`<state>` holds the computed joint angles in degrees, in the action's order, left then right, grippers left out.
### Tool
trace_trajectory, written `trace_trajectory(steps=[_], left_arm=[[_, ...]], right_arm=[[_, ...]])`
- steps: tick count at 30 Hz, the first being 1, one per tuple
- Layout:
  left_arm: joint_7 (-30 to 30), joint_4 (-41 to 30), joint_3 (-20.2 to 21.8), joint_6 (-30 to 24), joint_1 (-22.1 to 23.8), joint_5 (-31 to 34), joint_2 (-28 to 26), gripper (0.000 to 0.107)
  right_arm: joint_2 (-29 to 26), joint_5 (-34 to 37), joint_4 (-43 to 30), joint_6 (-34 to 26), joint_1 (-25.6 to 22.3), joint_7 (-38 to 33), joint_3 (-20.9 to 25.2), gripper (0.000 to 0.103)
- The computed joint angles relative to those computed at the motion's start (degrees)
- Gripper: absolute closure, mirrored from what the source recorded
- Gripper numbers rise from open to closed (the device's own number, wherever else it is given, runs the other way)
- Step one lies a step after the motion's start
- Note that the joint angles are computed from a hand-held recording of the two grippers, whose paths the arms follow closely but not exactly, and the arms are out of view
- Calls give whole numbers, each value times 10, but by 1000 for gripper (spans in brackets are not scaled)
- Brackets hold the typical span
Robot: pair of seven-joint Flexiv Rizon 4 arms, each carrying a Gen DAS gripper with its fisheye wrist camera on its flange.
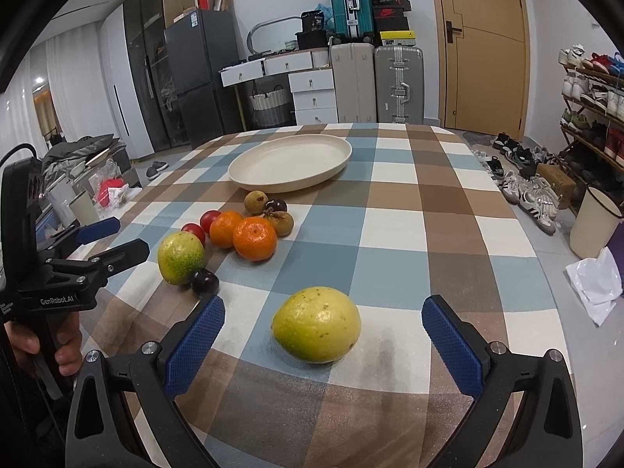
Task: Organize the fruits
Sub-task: 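Move both tools toward the fruit cluster on the table, then close the right gripper on the large yellow pomelo while the left gripper grasps the green lime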
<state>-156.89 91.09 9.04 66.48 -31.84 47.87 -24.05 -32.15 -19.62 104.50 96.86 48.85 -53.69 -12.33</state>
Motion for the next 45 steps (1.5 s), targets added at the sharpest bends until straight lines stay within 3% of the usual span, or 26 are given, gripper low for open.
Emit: trace_trajectory(steps=[8, 14, 24, 26, 30, 38, 45], left_arm=[[37, -18, -12, -17, 8, -31, -17, 5], [75, -23, -16, -15, 19, -83, -35, 5], [150, -27, -17, 9, 29, -161, -59, 11], [172, -28, -23, 12, 34, -183, -64, 20], [206, -21, -27, 32, 41, -223, -70, 27], [289, 12, -43, 86, 54, -309, -70, 59], [303, 29, -17, 109, 33, -333, -66, 60]], right_arm=[[-18, -13, -52, -76, -130, -40, 162, 1], [-33, -7, -74, -108, -162, -66, 208, 12], [-44, 16, -92, -133, -177, -97, 238, 30], [-44, 22, -93, -136, -181, -102, 243, 34], [-45, 31, -95, -139, -181, -107, 246, 40], [-46, 46, -100, -145, -188, -125, 260, 43], [-46, 49, -101, -150, -181, -129, 255, 47]])
